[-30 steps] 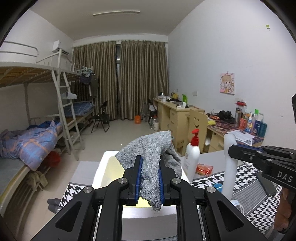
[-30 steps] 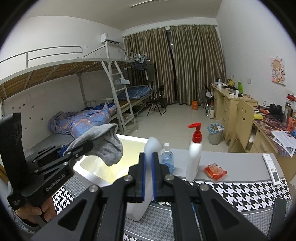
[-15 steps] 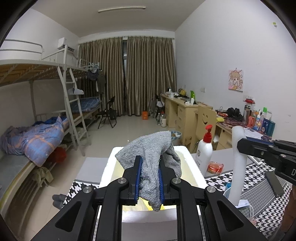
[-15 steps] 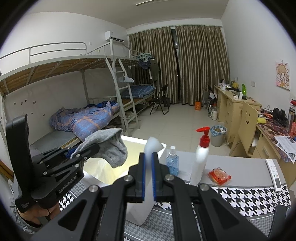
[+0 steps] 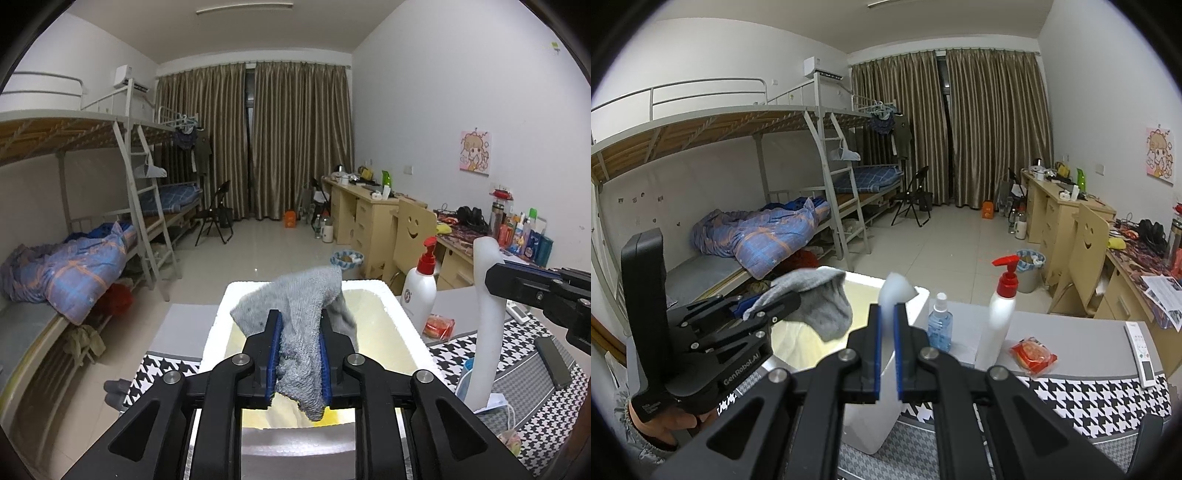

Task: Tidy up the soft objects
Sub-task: 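Open the left tool to drop the grey cloth into the box, then lower the white roller into the box and open the right tool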

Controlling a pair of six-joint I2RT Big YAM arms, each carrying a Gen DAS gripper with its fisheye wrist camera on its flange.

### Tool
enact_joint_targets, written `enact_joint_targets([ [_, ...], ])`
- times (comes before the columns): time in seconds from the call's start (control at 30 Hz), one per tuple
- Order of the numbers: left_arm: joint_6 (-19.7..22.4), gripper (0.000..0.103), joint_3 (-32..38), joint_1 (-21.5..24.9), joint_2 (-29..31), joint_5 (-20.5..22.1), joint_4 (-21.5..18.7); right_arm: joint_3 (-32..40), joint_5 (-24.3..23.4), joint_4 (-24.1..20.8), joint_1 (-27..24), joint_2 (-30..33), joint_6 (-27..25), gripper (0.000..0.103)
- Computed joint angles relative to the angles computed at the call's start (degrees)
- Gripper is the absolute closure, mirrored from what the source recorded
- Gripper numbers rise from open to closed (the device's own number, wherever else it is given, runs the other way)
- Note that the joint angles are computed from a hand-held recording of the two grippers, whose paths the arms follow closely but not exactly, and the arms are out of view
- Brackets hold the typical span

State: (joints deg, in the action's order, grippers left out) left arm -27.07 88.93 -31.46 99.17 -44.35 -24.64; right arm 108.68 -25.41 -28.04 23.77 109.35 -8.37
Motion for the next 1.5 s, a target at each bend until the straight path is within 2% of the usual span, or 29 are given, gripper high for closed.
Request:
enact_joint_targets([
  [0.03,-0.08,0.073,-0.18,0.05,-0.12,-0.04,0.07,-0.08,0.10,0.07,0.05,-0.03,-0.18,0.095],
  [0.1,-0.48,0.046,-0.53,0.10,-0.31,-0.71,0.46,-0.04,0.39,0.17,0.24,-0.03,-0.34,0.095],
  [0.23,-0.93,0.036,-1.26,-0.01,-0.75,-2.63,0.65,0.47,0.43,0.06,0.45,0.28,-0.40,0.095],
  [0.3,-0.99,0.021,-1.72,-0.13,-0.95,-3.76,0.79,0.63,0.42,0.02,0.57,0.43,-0.43,0.095],
  [0.4,-0.43,0.012,-2.91,-0.46,-1.63,-5.44,2.08,1.04,0.47,-0.21,0.82,0.72,-0.59,0.095],
  [0.63,0.71,0.008,-5.85,-0.91,-3.52,-5.58,4.89,1.40,0.49,-0.32,1.53,0.89,-1.22,0.095],
  [0.93,1.77,0.003,-8.18,-1.60,-4.92,-7.57,6.25,3.34,0.28,-1.27,2.03,2.09,-1.58,0.095],
  [1.5,-1.79,0.001,-12.87,-1.78,-8.27,-7.32,7.16,6.95,1.00,-3.63,3.45,4.40,-1.97,0.095],
])
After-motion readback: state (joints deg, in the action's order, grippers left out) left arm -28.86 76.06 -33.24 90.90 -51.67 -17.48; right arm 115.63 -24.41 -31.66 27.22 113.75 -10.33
